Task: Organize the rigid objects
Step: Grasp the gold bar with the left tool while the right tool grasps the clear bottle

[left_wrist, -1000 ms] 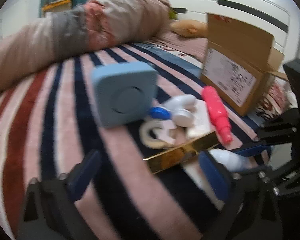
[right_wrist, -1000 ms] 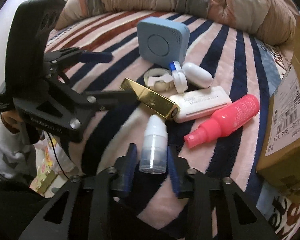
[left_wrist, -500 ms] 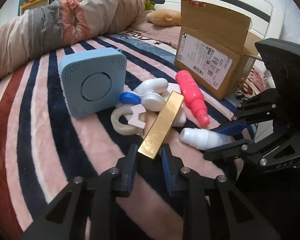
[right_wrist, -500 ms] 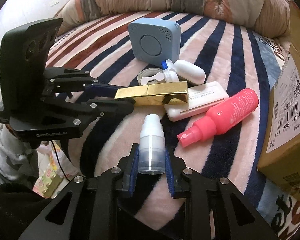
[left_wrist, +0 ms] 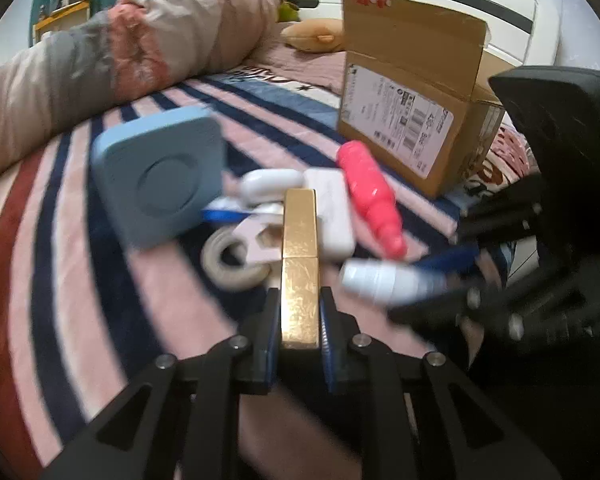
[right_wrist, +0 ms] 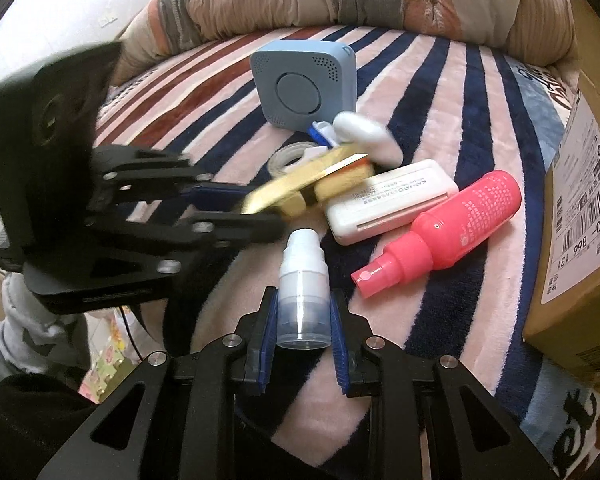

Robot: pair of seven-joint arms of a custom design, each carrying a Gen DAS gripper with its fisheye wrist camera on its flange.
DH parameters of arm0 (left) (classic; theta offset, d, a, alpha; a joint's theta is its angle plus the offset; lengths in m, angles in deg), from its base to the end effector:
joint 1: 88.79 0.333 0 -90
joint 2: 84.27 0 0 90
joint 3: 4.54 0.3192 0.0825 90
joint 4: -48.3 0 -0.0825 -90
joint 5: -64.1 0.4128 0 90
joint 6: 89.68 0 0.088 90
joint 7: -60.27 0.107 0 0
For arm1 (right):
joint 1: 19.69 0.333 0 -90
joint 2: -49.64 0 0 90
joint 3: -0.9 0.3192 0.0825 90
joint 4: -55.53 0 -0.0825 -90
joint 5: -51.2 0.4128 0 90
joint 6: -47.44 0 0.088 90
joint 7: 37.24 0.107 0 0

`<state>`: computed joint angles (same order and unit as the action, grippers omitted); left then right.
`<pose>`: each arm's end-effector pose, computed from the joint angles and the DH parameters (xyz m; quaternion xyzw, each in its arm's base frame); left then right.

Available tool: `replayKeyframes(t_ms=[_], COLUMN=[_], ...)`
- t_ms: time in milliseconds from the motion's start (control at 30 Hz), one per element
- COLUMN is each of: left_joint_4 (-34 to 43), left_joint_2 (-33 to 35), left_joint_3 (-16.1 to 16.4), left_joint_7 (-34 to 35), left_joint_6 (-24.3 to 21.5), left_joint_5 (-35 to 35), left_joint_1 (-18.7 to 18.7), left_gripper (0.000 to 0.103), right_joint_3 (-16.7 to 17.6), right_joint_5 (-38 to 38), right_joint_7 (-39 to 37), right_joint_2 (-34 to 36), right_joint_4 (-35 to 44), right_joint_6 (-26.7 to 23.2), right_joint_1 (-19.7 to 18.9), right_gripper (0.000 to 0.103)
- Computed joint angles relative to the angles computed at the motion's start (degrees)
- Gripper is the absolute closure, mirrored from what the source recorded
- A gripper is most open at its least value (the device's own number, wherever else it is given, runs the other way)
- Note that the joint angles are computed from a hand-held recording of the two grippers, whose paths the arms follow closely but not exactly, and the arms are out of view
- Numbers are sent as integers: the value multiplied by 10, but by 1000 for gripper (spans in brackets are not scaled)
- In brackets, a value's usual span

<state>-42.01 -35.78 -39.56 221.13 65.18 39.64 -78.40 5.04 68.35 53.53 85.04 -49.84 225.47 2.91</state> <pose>0.7215 -0.2236 0.2254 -0.2442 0.8996 -0.3599 0.0398 0.6468 0.2916 0.2435 -0.7116 0.6246 -0.1030 0.3047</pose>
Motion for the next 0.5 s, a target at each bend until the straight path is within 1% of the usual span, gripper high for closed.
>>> replayKeyframes(t_ms=[133, 233, 300, 367, 400, 500], left_joint_4=[-41, -57, -53, -35, -29, -31], left_joint_2=[-31, -35, -21, -5, 1, 1], left_joint_3=[10, 4, 0, 5, 5, 2], left_joint_7=[-5, -3, -10, -34, -44, -67], left_joint_6=[15, 45, 81, 94, 95, 106], left_joint_5=[-2, -4, 4, 21, 28, 50], left_joint_1=[21, 28, 20, 3, -1, -2], left_gripper=[88, 87, 86, 85, 87, 88], right_joint_3=[-8, -13, -14, -14, -17, -47], right_joint_5=[-4, -5, -5, -6, -8, -15], right_joint_7=[0, 5, 7, 7, 9, 27], right_joint_2=[-3, 0, 4, 4, 3, -4], right_joint_4=[-2, 1, 5, 2, 2, -4], right_joint_6=[-2, -2, -1, 2, 0, 5], right_joint_1=[7, 12, 14, 14, 17, 45], right_gripper=[83, 83, 83, 83, 83, 83])
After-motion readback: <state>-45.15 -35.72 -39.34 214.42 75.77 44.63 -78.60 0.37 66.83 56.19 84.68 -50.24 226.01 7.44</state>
